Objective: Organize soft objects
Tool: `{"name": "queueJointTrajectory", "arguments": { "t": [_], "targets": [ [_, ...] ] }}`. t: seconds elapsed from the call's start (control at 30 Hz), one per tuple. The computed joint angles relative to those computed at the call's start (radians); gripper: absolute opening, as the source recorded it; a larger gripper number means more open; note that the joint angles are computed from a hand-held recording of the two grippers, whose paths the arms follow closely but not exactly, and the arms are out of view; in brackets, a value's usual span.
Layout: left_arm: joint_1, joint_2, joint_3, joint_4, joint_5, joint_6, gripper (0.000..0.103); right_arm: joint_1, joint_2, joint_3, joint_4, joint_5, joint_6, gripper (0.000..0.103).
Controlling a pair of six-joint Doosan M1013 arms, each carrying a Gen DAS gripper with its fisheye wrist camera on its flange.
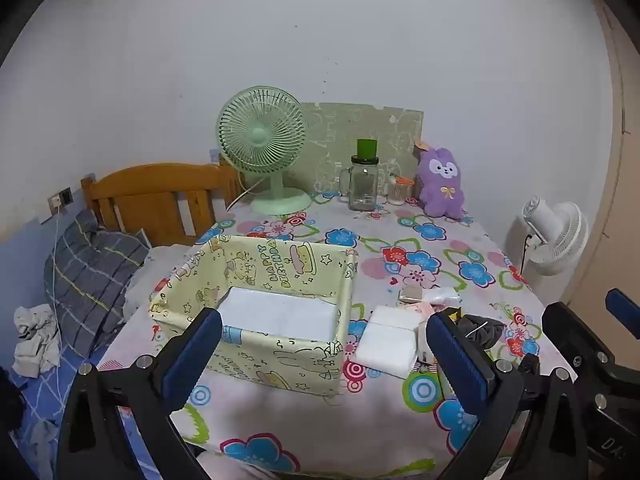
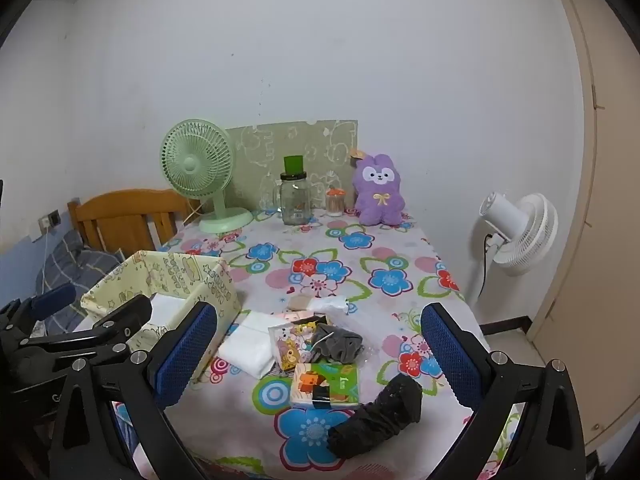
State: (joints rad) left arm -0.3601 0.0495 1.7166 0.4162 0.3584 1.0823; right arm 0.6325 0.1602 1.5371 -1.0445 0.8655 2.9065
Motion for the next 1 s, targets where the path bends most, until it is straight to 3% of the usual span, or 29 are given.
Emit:
{"name": "queueJointTrajectory", "arguments": {
  "t": [0.2,0.27,0.5,1.0],
  "targets": [
    [0.025,0.002,-0.006,-0.206,0.000,0.170,0.103,-0.004,-0.002,-0.004,0.016,0.009,0.003,0.103],
    [0.013,-0.005,0.006,-0.109,-0.018,0.078,0.103,-0.010,-0.002,-0.004,0.030,0.007,-0.002,0.103],
    [-0.010,0.004,-0.016,-0.001,0.031,0.000,0.103,-0.013,-0.001,-0.003,0.037,0.015,-0.001,0.103],
    [-0.012,0.012,-0.023,-0.049,0.022,0.067,0.103,-0.013,-0.001,-0.010,0.045,0.054,0.034,0.103]
  ]
}}
